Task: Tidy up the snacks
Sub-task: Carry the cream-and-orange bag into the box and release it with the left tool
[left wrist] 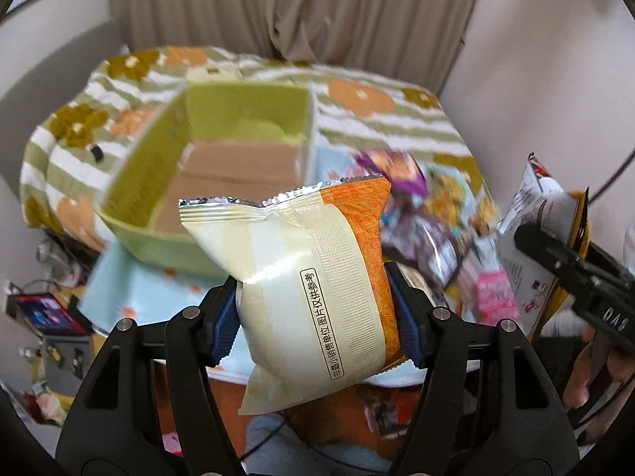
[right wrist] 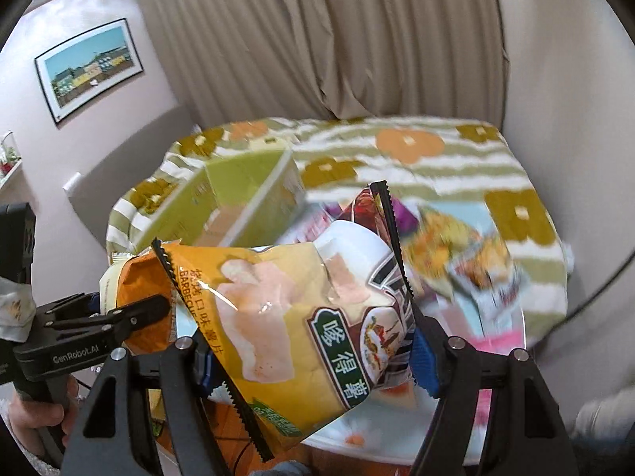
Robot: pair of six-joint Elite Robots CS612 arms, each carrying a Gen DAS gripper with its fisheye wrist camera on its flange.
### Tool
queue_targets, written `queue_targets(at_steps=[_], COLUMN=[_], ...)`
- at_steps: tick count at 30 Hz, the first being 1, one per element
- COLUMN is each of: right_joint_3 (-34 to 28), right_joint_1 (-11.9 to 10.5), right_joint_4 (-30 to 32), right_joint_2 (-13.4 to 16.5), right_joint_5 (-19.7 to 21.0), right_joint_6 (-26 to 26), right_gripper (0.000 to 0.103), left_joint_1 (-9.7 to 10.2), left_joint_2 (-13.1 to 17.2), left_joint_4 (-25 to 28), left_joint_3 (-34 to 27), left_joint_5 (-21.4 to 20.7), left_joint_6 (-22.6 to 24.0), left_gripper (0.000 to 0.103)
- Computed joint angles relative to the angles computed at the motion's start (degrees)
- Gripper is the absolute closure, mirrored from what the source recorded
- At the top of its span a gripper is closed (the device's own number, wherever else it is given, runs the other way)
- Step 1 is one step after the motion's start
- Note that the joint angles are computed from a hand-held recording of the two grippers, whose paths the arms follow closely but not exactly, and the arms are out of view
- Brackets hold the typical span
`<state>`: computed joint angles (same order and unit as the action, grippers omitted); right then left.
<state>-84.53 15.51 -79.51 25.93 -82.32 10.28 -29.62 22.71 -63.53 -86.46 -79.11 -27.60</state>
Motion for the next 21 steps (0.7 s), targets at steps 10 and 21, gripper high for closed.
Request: queue_targets(at_steps=[10, 21], right_joint_3=[17.28, 52.18], right_joint_1=[2.88, 5.33], right_joint_4=[-13.5, -25.87], right_joint_2=[-8.8, -24.29], right_joint_5=[-1.37, -7.06], right_joint_6=[-1.59, 2.33], right_gripper=[0.033, 0.033], left_joint_1=[6.3, 12.43], left_joint_2=[-4.34, -11.42], left_joint_4=[-8.87, -19.71], left_joint_3=[8.07, 30.12], left_joint_5=[-1.94, -9.23], left_joint_6=[6.02, 13.32], left_gripper=[0.041, 0.041])
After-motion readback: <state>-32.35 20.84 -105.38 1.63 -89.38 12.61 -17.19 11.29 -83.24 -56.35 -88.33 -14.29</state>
